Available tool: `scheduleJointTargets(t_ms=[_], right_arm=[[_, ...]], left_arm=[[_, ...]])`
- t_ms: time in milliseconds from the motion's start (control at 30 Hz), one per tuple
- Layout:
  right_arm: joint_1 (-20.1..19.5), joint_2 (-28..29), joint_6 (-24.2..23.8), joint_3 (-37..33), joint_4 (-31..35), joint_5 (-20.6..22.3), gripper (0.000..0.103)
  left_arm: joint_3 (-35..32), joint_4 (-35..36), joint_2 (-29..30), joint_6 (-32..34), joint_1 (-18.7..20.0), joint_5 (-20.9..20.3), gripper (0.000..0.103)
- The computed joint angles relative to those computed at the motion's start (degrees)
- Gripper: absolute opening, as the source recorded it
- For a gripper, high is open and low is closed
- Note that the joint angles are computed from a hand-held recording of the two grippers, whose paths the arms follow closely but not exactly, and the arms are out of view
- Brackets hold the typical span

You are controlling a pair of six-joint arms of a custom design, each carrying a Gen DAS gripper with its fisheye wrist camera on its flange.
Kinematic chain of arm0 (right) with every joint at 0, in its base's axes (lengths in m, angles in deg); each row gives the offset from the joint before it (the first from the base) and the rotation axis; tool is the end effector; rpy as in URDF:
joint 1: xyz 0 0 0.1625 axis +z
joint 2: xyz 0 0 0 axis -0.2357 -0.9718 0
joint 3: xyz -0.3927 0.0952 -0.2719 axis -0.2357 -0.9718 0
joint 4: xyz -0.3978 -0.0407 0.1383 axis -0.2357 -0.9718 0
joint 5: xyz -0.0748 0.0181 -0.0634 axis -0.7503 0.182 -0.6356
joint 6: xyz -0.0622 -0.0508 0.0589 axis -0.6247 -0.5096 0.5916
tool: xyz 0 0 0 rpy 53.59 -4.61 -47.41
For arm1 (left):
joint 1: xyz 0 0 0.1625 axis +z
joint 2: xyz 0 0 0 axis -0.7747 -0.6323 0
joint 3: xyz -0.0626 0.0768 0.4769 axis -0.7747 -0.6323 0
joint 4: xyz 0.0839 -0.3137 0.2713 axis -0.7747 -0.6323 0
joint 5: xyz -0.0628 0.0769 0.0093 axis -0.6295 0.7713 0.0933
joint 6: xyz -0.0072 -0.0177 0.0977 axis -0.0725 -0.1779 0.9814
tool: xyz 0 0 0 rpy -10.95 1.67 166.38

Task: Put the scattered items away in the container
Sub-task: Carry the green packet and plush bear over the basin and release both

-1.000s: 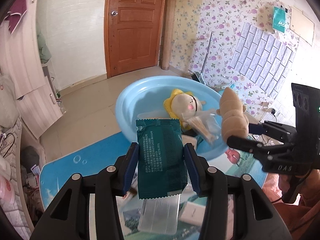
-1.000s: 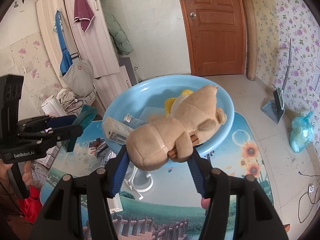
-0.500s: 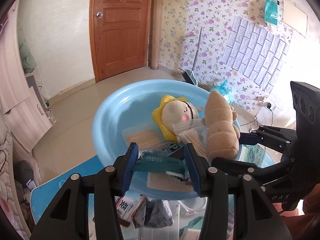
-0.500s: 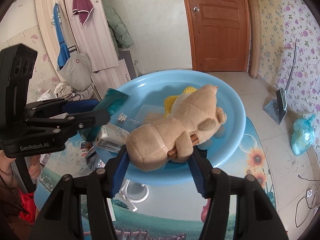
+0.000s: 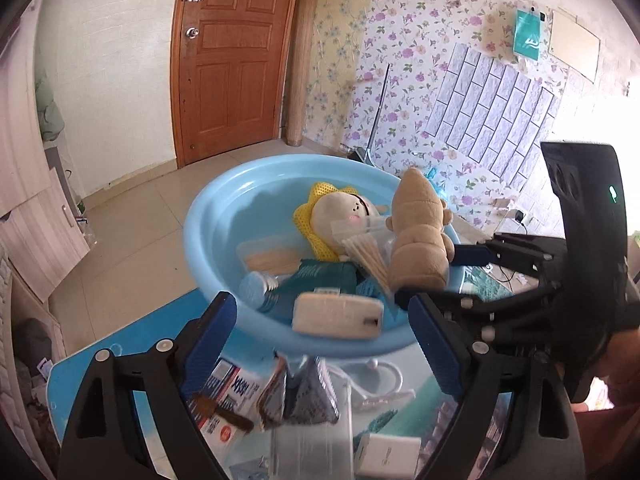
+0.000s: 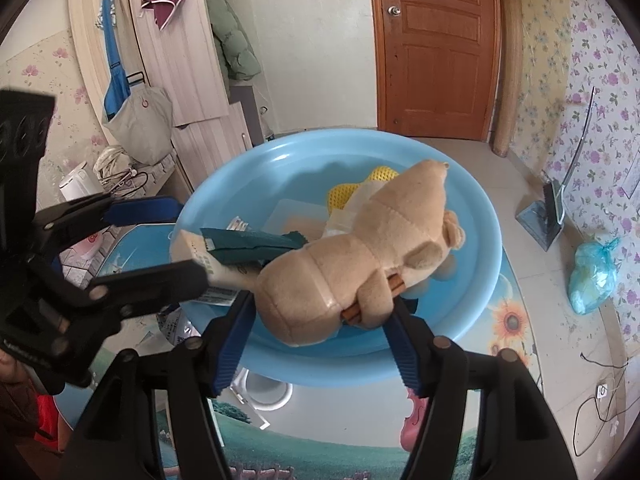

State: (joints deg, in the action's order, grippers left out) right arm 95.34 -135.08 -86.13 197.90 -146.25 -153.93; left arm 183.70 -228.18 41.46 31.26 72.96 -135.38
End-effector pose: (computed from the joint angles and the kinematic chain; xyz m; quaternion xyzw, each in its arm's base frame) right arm 0.0592 -0.3522 0.3678 0.2269 -0.8932 0.2876 0.2606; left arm -0.4068 -0.3714 -0.0132 0.3582 0.8817 -0.2590 0.1650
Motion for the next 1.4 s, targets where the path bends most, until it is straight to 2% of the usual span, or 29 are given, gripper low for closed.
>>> scheduleJointTargets(t_ms=[100,300,533,700,867,967,1133,1333,1400], right_arm=[[1.0,0.1,2.4,-0.2,0.0,-1.8,0.064],[6.2,4.3,5.1,0.0,-4.6,-11.9,0.064],[9.1,6.3,11.0,-0.3,-5.5,-17.7,0.065],[10.5,8.9,11.7,0.0,-9.4,-20.7,0.068],[10.6,9.8,12.1,2.8,-16.4,-21.1,0.068],[10.5,9.6,11.6,3.8,-17.2,-21.3,0.068],[9.3,7.7,12.0,4.2,-14.6,-19.9,0.069],[11.0,8.1,7.9,4.1,-19.8,-18.6,0.07],[10.5,6.6,9.2,3.4,-15.5,-17.1,0.081]], left_arm=[[1.7,-2.0,-0.5,1.0,-0.8,-0.2,0.091],[6.1,-7.7,-1.8,1.9,-1.5,-1.3,0.093],[11.0,-11.9,-3.7,1.0,-1.3,-2.1,0.098],[13.5,-15.0,-4.4,-1.2,-0.9,-2.0,0.099],[15.1,-14.7,-4.3,-4.4,-1.1,-2.3,0.099],[15.2,-14.0,-3.9,-5.3,-1.7,-2.8,0.099],[14.5,-12.0,-3.9,-5.5,-2.7,-2.2,0.099],[14.1,-9.6,-4.9,-6.8,-3.1,-1.0,0.099],[14.3,-9.3,-5.1,-7.5,-3.2,-1.0,0.099]])
